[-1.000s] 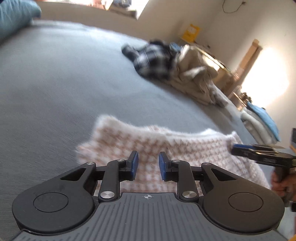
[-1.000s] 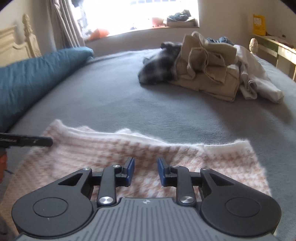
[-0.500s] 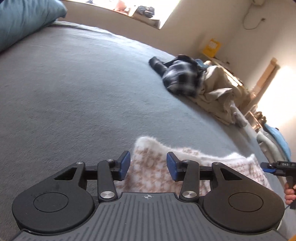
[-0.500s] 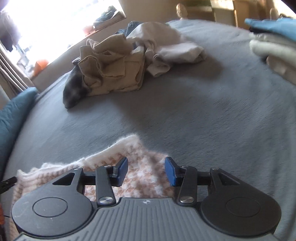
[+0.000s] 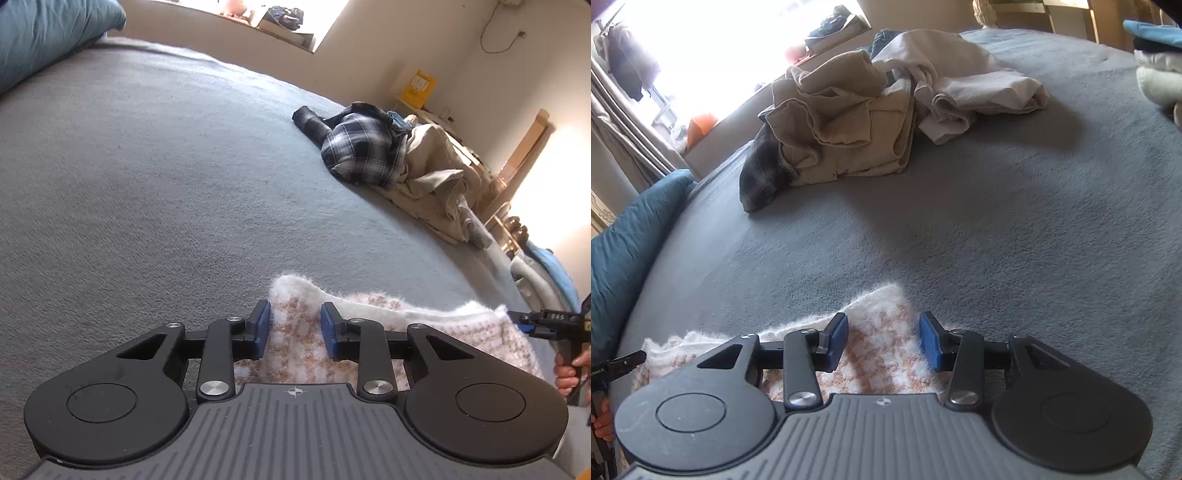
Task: Fold clothes
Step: 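Lower both open grippers onto the edge of the houndstooth cardigan, then pinch the cardigan edge with both grippers and lift it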
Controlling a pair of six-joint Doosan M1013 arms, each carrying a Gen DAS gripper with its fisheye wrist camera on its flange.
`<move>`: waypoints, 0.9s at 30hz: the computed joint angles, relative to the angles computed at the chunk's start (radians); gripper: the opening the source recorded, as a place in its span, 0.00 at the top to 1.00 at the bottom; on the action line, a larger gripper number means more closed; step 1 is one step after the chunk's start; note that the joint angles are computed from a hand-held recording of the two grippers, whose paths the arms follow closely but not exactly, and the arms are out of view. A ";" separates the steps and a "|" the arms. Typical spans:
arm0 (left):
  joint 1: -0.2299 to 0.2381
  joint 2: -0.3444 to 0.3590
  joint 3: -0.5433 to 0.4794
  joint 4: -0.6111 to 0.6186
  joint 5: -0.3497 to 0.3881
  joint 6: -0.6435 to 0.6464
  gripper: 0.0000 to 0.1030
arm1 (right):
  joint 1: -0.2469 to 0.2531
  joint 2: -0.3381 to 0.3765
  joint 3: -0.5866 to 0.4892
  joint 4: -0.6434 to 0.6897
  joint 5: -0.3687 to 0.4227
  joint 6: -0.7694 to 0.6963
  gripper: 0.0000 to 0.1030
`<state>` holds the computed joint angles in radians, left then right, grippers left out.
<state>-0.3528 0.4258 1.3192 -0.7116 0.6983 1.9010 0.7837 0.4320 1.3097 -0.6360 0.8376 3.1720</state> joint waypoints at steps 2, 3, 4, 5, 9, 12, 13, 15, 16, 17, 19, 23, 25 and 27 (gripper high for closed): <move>-0.004 0.001 0.000 0.008 -0.004 -0.008 0.72 | 0.006 0.004 -0.008 -0.019 0.013 0.002 0.62; -0.006 0.000 0.001 0.010 -0.008 -0.003 0.72 | 0.009 0.006 -0.012 -0.029 0.021 0.001 0.68; -0.009 -0.001 0.004 0.011 -0.015 0.004 0.72 | 0.013 0.009 -0.019 -0.035 0.035 -0.010 0.78; -0.012 -0.005 0.011 0.014 -0.029 0.016 0.73 | 0.017 0.011 -0.024 -0.046 0.049 -0.014 0.84; -0.026 -0.020 0.032 0.070 -0.083 0.014 0.92 | 0.033 0.015 -0.038 -0.104 0.097 -0.005 0.93; -0.026 -0.030 0.043 0.059 -0.119 0.006 0.95 | 0.048 0.020 -0.051 -0.180 0.143 0.040 0.94; -0.026 -0.034 0.045 0.053 -0.134 -0.002 0.95 | 0.051 0.020 -0.053 -0.201 0.148 0.058 0.95; -0.022 -0.041 0.050 0.006 -0.163 0.016 0.95 | 0.056 0.022 -0.064 -0.235 0.163 0.072 0.95; -0.021 -0.043 0.048 -0.004 -0.172 0.019 0.95 | 0.057 0.023 -0.071 -0.248 0.170 0.068 0.95; -0.020 -0.042 0.045 -0.008 -0.176 0.022 0.95 | 0.057 0.024 -0.075 -0.259 0.175 0.063 0.95; -0.021 -0.034 0.036 0.003 -0.176 0.015 0.95 | 0.056 0.025 -0.076 -0.272 0.181 0.068 0.96; -0.022 -0.020 0.021 0.025 -0.162 -0.033 0.96 | 0.049 0.022 -0.063 -0.263 0.180 0.117 0.96; -0.022 -0.029 0.027 -0.011 -0.182 0.025 0.96 | 0.054 0.019 -0.061 -0.286 0.180 0.121 0.96; -0.022 -0.032 0.030 -0.026 -0.191 0.068 0.96 | 0.055 0.017 -0.061 -0.291 0.184 0.104 0.96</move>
